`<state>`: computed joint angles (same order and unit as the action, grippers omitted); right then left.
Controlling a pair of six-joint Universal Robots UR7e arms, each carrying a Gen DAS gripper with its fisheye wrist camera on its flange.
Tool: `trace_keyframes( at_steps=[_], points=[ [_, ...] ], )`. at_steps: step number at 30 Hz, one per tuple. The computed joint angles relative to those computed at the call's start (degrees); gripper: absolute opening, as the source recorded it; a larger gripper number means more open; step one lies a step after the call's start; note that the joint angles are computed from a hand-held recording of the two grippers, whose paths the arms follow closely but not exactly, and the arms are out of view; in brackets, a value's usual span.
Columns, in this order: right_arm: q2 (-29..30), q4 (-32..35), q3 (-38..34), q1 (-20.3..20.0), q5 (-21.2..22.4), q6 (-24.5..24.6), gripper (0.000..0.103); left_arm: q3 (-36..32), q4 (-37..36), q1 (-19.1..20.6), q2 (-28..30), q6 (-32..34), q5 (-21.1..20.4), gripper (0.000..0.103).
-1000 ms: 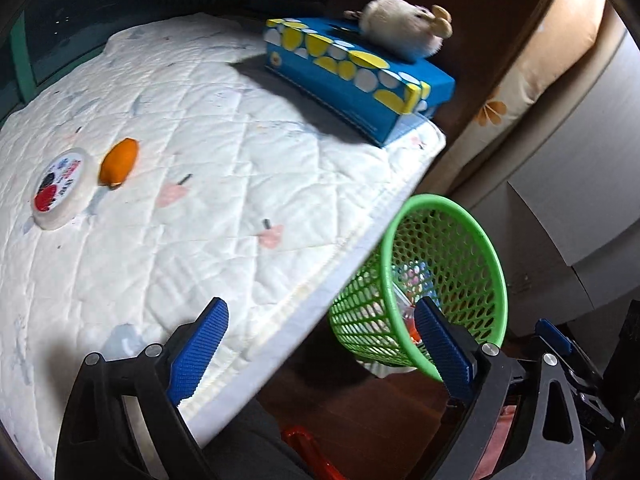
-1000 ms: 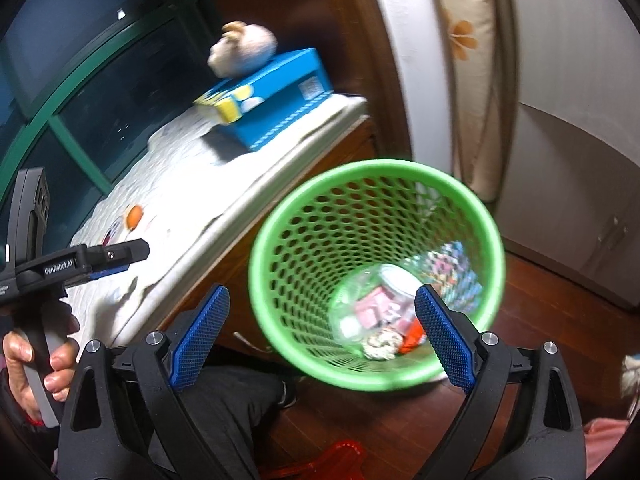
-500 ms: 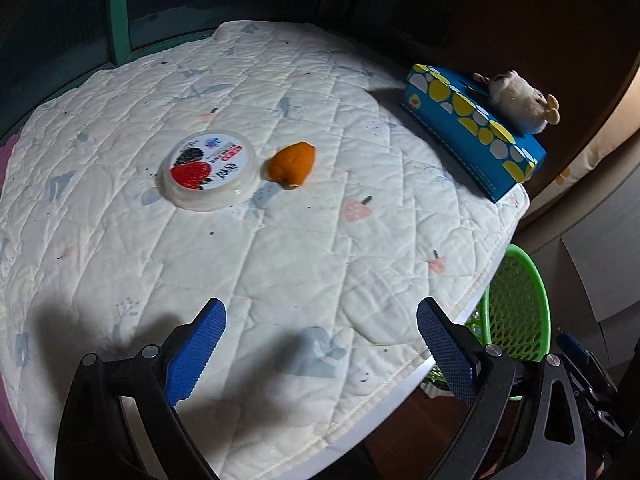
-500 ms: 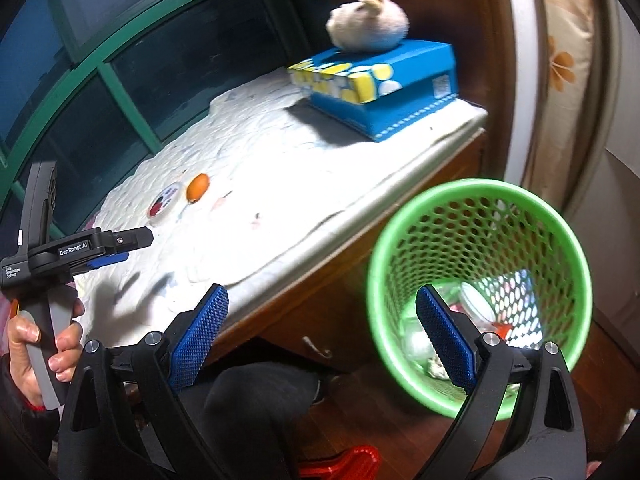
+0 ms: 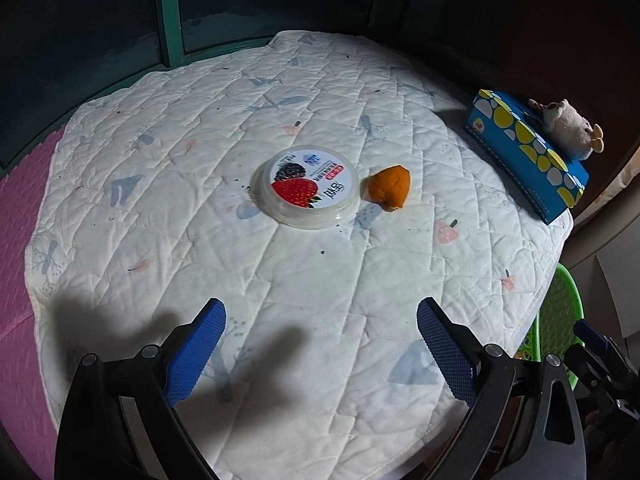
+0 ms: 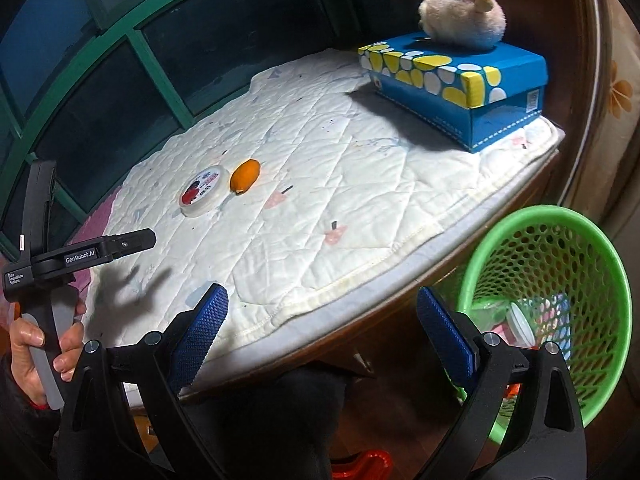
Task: Collect trash
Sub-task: 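Withdraw both open tools back over the yogurt cup and orange peel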
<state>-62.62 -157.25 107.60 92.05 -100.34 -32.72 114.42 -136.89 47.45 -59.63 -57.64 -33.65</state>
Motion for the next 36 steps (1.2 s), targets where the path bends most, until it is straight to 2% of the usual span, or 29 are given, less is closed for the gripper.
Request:
trace_keyframes(
  at_steps=[9, 22, 30, 36],
  points=[
    [6.1, 1.0, -4.3, 3.4, -1.7, -1.2, 0.094, 1.3, 4.7, 0.8, -3.1, -3.0, 3.6, 0.093],
    [15.4, 2.5, -12.7, 7.6, -4.0, 2.2, 0.094, 3.0, 9.2, 2.7, -6.8, -7.3, 6.5, 0.093],
    [18.9, 2.5, -16.0, 9.0, -4.8, 3.9, 0.090, 3.8, 10.7, 3.2, -9.1, -9.7, 9.2, 0.093],
    [21.1, 3.9, -18.6, 9.4, -4.6, 6.0, 0.083, 4.0, 11.0, 3.7, -9.9, -10.8, 10.1, 0.093]
  ],
)
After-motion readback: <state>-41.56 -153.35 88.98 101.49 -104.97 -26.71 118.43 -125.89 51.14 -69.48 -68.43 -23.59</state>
